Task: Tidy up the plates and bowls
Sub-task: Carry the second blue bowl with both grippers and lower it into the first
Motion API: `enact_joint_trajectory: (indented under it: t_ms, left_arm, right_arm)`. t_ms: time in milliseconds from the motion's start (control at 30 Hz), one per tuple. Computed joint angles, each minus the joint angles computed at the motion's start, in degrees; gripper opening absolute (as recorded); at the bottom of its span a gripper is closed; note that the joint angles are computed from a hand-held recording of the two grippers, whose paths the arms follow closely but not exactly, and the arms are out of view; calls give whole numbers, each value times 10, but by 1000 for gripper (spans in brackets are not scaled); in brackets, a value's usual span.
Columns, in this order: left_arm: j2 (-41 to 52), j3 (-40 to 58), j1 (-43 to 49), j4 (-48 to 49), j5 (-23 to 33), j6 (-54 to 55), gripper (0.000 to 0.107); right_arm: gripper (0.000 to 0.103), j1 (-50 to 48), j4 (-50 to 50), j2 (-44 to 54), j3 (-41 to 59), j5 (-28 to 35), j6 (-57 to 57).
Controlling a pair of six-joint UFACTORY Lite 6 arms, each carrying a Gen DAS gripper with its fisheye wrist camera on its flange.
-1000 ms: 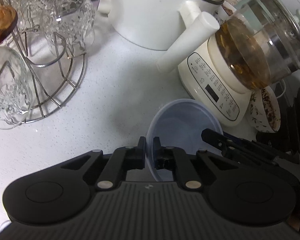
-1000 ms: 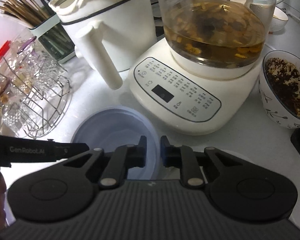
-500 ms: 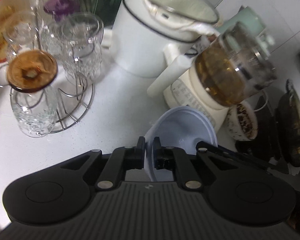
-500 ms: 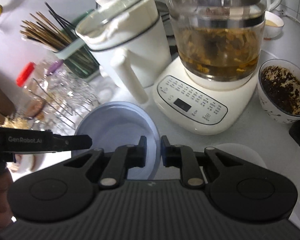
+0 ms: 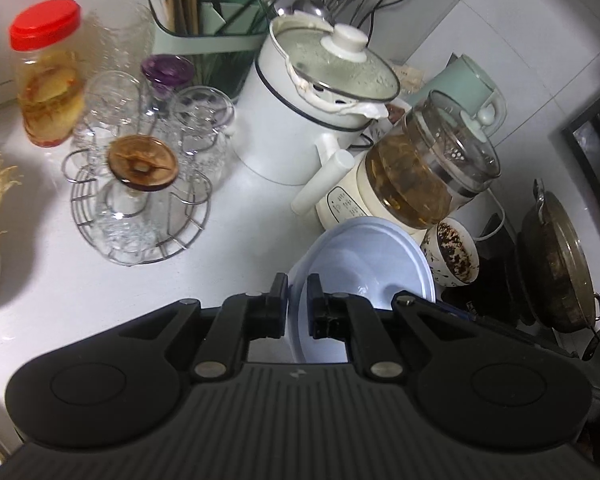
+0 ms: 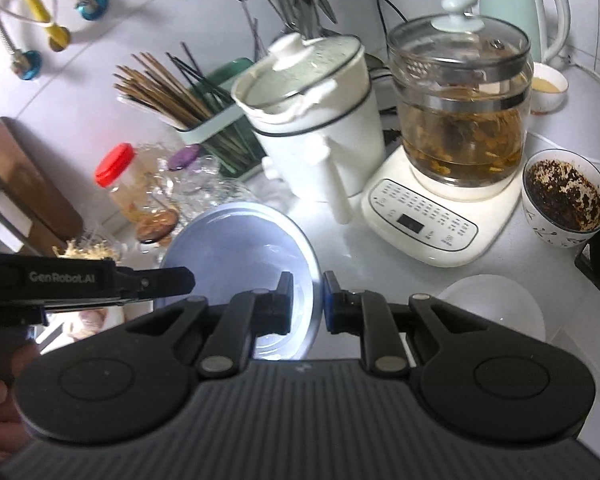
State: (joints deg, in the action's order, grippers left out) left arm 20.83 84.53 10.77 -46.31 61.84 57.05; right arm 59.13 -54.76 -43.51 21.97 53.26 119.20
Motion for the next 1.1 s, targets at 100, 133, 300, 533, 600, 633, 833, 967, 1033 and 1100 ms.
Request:
enact_joint_trajectory:
  t_ms: [100, 133, 300, 533, 600, 633, 833, 967, 1033, 1100]
  left_arm:
    - [-20, -17, 38, -13, 20, 37, 10]
    - [-27, -24, 52, -17, 27, 50, 10]
    - [-62, -61, 107, -24, 36, 100, 10]
    - [-81, -110, 182, -30, 36, 153, 10]
    - [-79, -113, 208, -30, 40, 162, 10]
    - [-77, -112, 221, -28, 42, 163, 10]
    - [-53, -107, 281, -10, 32, 171, 10]
    - [-31, -111, 293, 5, 14, 169, 10]
    - [-21, -117, 293, 15, -1, 171, 10]
    - [-15, -125, 293, 24, -14, 174, 10]
  right_arm:
    - [18, 53, -12, 25, 20, 34, 40]
    - [18, 69, -17, 35, 27, 43, 53]
    - [18, 133, -40, 84, 51, 58, 108]
    - [18, 155, -44, 165, 90, 20, 132]
    - [18, 152, -48, 185, 102, 0, 131]
    - [18, 150, -52, 197, 109, -11, 132]
    - [18, 131, -72, 278, 151, -94, 132]
    - [18, 118, -74, 320, 166, -137, 132]
    - [18, 112, -75, 337, 170, -152, 137]
    - [18, 112, -79, 351, 170, -160, 143]
